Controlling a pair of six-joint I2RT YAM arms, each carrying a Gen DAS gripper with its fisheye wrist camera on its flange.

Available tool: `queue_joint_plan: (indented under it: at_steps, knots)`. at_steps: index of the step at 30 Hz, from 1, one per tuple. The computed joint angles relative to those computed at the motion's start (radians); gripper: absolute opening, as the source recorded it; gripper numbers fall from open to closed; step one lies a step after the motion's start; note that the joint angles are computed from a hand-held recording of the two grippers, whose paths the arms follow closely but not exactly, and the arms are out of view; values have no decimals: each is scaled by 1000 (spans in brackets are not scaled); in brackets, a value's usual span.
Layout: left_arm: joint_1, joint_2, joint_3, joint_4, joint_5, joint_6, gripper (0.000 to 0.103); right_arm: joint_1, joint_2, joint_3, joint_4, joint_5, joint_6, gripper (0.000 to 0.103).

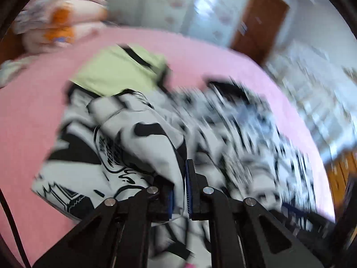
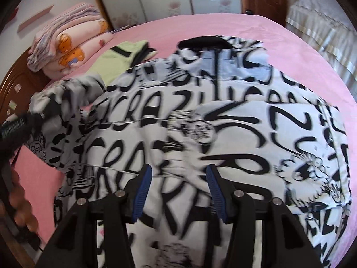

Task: Fold large clothes
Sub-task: 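Lift the sleeve with the left tool and fold it across the jacket body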

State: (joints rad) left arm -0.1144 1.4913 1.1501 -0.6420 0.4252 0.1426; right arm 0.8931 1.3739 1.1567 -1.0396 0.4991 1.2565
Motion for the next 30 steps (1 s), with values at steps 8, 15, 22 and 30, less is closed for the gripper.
queue_joint_plan:
  at_steps: [8, 15, 22, 30]
  knots:
    - [-113, -103, -234, -28, -7, 40, 73, -8, -199, -178, -27, -15, 74, 51]
    - [0, -174, -186, -240, 94, 214, 81, 4, -204, -157, 33, -13, 2, 51]
    - [245, -280, -190, -411, 164, 414, 81, -6, -42, 43, 100, -55, -221, 51]
    - [522, -179, -112, -468, 199, 533, 81, -44, 269, 354, 163, -156, -450, 71]
